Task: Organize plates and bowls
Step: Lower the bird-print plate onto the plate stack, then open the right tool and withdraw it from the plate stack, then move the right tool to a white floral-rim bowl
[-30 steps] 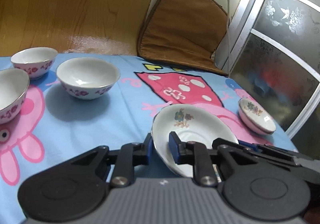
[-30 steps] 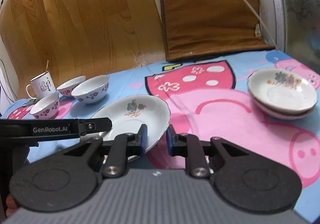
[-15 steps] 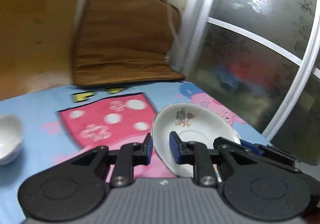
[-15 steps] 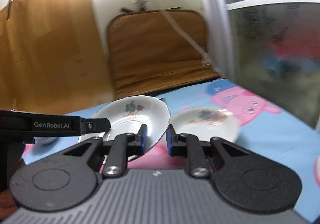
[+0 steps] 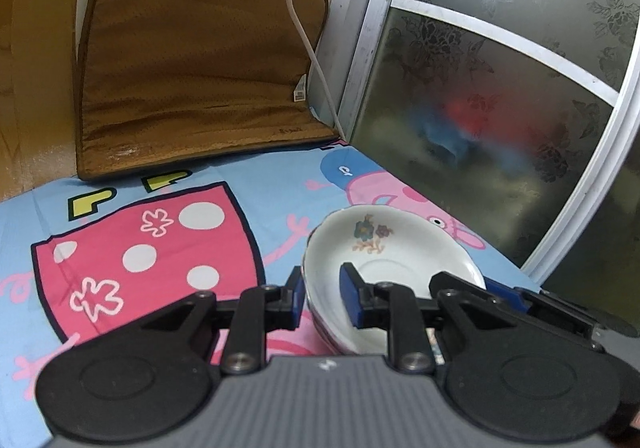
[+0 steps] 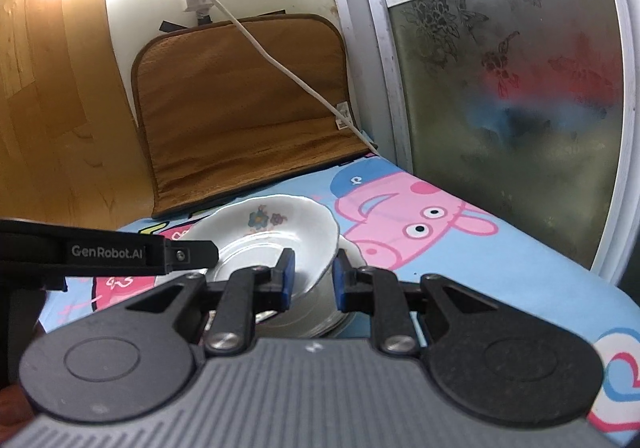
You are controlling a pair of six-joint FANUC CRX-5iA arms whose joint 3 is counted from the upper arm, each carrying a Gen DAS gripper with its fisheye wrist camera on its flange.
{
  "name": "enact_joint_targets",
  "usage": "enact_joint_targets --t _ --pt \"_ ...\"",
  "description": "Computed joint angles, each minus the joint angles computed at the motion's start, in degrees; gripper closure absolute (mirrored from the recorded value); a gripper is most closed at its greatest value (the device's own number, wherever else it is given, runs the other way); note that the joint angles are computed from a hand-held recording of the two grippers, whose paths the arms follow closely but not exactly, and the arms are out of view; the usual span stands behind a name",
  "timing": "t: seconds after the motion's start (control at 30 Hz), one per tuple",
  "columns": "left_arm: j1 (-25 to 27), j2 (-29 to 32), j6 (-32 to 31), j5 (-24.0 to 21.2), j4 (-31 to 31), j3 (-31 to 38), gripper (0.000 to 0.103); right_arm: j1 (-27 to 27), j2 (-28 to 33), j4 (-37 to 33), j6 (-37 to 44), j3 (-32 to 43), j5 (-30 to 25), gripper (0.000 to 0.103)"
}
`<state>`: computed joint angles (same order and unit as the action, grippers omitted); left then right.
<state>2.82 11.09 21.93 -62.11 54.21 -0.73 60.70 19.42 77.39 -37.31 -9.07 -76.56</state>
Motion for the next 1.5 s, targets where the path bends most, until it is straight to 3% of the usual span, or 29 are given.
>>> enact_joint_targets --t 0.2,0.33,0.63,0.73,0.83,1.03,1.23,1.5 --pt "-0.7 0.1 -0.1 0.9 -2.1 0.2 0.081 -0.4 0.5 -0.5 0.0 0.2 0.2 0.073" --pt "-1.0 -1.6 -3.5 3.6 -0.6 -2.4 0.080 -0.2 1.9 1.1 1.1 1.0 -1.8 0.055" --pt "1.5 -3.3 -5.2 3.4 2.1 -4.0 0.079 0.6 2.5 -0.5 1.5 2.1 -4.1 0.054" --pt "2.9 -3.9 -5.5 3.0 2.2 -4.5 0.079 1.0 3.9 -0.6 6.5 4.1 -5.1 0.046" --pt "4.5 -4.5 -6.0 3.0 2.7 -5.3 0.077 1.4 5.3 0.1 8.0 5.9 -8.4 0.045" --pt "8.1 -5.7 -5.3 4.0 1.3 -6.4 0.076 2.2 4.1 1.1 3.6 5.5 -4.5 0.045" --pt "12.3 -6.2 -4.4 4.9 -1.9 -6.9 0.076 2.6 6.6 2.2 6.0 9.3 0.9 0.045" --pt "17.5 -5.7 -2.8 7.1 -4.5 -6.5 0.071 2.3 9.6 -2.2 9.7 15.6 12.2 0.045"
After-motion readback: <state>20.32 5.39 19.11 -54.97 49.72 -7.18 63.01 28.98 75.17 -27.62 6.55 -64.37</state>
